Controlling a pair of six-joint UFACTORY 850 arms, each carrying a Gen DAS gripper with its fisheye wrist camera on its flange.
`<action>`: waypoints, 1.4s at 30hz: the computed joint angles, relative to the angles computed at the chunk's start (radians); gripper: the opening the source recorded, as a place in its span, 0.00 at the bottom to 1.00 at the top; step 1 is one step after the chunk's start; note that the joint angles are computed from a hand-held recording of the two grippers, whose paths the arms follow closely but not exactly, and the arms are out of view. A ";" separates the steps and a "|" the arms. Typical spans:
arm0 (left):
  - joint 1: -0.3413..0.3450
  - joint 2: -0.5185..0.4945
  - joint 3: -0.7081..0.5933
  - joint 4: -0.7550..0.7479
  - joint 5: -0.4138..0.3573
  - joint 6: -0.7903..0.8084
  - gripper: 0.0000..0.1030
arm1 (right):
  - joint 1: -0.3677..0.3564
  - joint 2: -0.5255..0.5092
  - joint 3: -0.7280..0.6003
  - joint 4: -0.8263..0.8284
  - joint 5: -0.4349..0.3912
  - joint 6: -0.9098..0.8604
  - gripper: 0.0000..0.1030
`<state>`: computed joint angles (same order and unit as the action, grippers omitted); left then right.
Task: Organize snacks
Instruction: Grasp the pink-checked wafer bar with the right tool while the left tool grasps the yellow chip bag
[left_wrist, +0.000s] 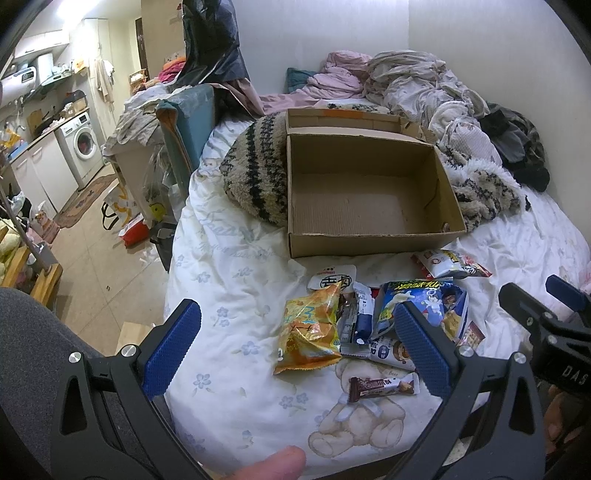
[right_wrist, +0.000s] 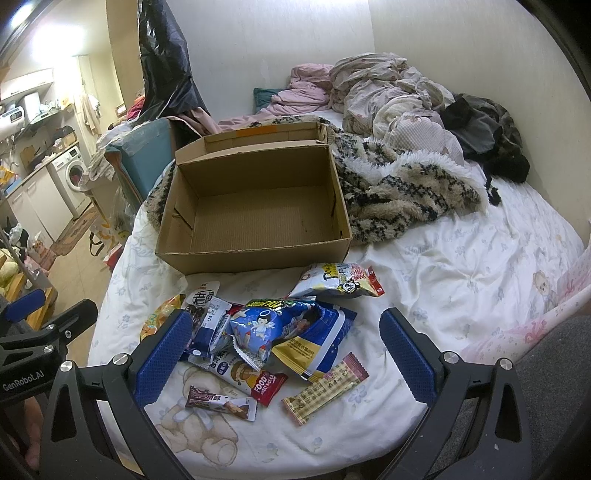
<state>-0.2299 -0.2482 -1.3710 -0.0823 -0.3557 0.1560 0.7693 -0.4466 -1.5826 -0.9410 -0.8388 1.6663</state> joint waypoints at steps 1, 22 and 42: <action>-0.002 0.000 -0.004 0.011 -0.003 -0.011 1.00 | 0.000 0.001 0.000 0.005 0.003 0.002 1.00; 0.001 -0.020 -0.027 0.038 -0.036 -0.071 1.00 | -0.238 -0.022 0.028 0.997 0.087 -0.642 0.76; 0.027 -0.065 -0.084 0.026 -0.110 -0.116 1.00 | -0.248 -0.027 0.069 1.041 0.108 -0.587 0.26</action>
